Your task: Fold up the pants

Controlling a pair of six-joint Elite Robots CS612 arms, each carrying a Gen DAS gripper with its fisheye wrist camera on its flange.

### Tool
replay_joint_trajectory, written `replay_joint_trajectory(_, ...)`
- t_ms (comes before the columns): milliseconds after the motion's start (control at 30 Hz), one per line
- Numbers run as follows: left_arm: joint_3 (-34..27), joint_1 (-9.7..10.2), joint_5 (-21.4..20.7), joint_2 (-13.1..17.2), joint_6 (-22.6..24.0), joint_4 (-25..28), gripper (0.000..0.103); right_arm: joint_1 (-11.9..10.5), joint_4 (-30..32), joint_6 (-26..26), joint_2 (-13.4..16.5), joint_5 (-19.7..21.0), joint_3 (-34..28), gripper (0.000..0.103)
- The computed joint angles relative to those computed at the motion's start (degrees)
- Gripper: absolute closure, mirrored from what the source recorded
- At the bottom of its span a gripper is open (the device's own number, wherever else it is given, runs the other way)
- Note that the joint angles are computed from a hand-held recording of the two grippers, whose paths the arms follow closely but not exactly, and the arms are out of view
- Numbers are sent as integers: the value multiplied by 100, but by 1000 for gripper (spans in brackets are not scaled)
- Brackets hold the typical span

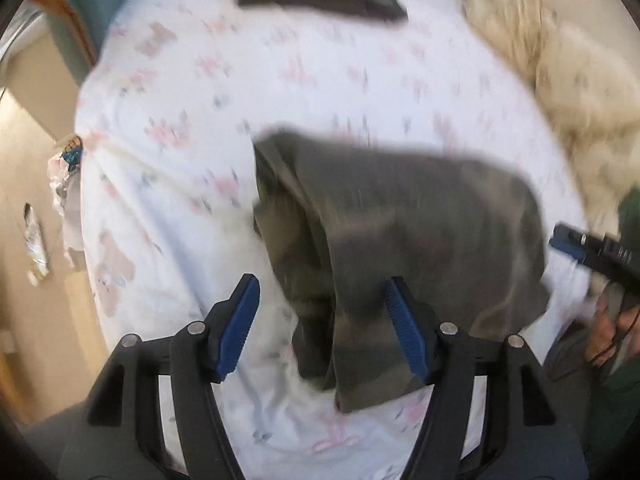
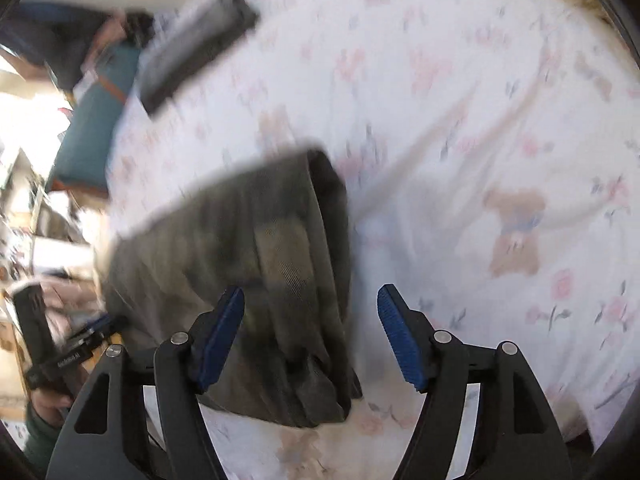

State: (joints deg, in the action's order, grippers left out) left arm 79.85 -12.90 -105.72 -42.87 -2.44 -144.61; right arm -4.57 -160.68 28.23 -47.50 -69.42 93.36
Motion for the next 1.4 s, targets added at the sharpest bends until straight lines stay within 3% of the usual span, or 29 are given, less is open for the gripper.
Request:
replay_joint_trajectory(33,-36,42,-141,41,-219,-156,41,1,-344,58,7,-93,11,31)
replay_joint_trajectory(133,-324,55,-487,278,-758,-303,43,43,-620,90,135,-343,-224,34)
replay_joint_trajectory(200,-537,-3,-574,441,-878,-302,47,42,-451,-76,295,-118,-471,59)
replay_joint_trajectory(233,-607,-16,-641,505,-886,-312,62,66,-383,-131,381,-82,-588,64)
replay_joint_trajectory(267,-657,-24,-650,552,-896,-367,71,81,-276,-229,460,-31,-694,71)
replay_joint_trajectory(300,-656,-44,-492,557,-872,-425,88,99,-131,-357,497,-78,-754,90)
replay_joint_trajectory(333,-637,-79,-363,533,-841,-469,94,122,-113,-465,484,-205,-734,101)
replay_joint_trajectory(467,-616,-89,-152,457,-626,-444,98,62,-666,-531,373,-114,-504,102)
replay_joint_trajectory(533,-675,-69,-130,504,-643,-417,98,4,-933,-306,317,-237,-349,103)
replay_joint_trajectory(600,-722,-87,-97,535,-520,-377,98,-65,-705,-16,405,-90,-406,103)
replay_joint_trajectory(667,-699,-115,18,518,-484,-430,97,5,-299,-265,468,-308,-572,103)
replay_joint_trajectory(733,-712,-120,86,508,-595,-370,92,30,-416,-268,457,-380,-563,101)
replay_joint_trajectory(767,-709,-101,-15,500,-683,-337,91,4,-481,-160,446,-251,-529,95)
replay_joint_trajectory(800,-699,-91,-58,485,-733,-273,81,-9,-493,-75,414,-220,-482,93)
replay_joint_trajectory(833,-672,-91,-29,443,-747,-130,62,-14,-453,-25,354,-259,-419,91)
replay_joint_trajectory(867,-606,-95,24,388,-745,-91,54,-24,-478,-30,286,-307,-335,90)
replay_joint_trajectory(933,-345,-90,17,223,-720,-224,50,-53,-685,-21,129,-139,-106,89)
replay_joint_trajectory(967,-229,-93,5,132,-638,-165,50,-69,-768,-27,54,66,0,86)
replay_joint_trajectory(1033,-33,-103,-52,-5,-511,-29,50,-47,-677,-187,-47,328,127,71)
replay_joint_trajectory(1067,68,-108,-99,-55,-480,-2,50,-25,-512,-304,-73,410,150,57)
replay_joint_trajectory(1100,162,-125,-94,-103,-452,107,50,-12,-392,-323,-73,539,171,54)
replay_joint_trajectory(1167,285,-136,-265,-140,-445,367,50,38,-236,-266,-46,582,186,54)
replay_joint_trajectory(1267,394,-188,-296,-115,-294,497,55,174,159,-341,15,-6,51,55)
replay_joint_trajectory(1333,388,-210,-343,-111,-47,608,85,130,541,-381,88,397,-45,73)
replay_joint_trajectory(1367,416,-228,-223,-146,59,571,95,132,648,-503,93,534,-60,83)
replay_joint_trajectory(1400,421,-198,-343,-166,150,546,98,164,631,-611,56,453,-39,94)
